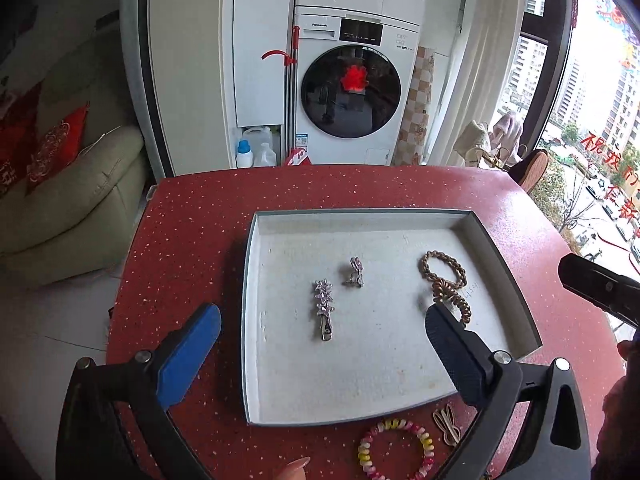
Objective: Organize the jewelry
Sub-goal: 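Move left tool to the green bangle while right approaches the black claw clip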
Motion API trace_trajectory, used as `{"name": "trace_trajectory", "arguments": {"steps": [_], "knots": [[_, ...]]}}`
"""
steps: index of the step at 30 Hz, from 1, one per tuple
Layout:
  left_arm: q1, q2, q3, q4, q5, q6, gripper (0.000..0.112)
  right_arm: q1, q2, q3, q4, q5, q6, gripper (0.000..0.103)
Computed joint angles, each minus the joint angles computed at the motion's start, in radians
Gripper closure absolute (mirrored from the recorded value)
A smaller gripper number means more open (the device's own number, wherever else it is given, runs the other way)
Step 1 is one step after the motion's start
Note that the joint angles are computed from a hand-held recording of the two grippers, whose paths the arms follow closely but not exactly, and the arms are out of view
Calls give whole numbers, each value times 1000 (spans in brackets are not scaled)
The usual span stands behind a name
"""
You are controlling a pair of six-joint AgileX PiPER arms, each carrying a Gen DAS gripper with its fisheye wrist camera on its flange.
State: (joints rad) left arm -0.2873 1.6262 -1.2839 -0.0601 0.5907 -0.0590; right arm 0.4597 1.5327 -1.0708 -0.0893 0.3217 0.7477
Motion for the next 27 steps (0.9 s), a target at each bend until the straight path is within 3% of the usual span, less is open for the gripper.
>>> {"name": "trace_trajectory", "arguments": {"steps": [4,9,12,20,27], "knots": [[1,-113,127,-27,5,47,9,63,-81,55,-14,38,12,16],[-30,-285,331,48,-24,-32,9,202,-170,140,-261,117,294,16],[-63,-367,435,109,-34,-109,9,280,-214,204,-326,154,408,16],[-78,-466,614,-15,-31,-54,9,536,-273,349,-503,289,767,16],[-259,-486,714,226,-78,-432,9,728,-228,412,-588,366,1022,16]]}}
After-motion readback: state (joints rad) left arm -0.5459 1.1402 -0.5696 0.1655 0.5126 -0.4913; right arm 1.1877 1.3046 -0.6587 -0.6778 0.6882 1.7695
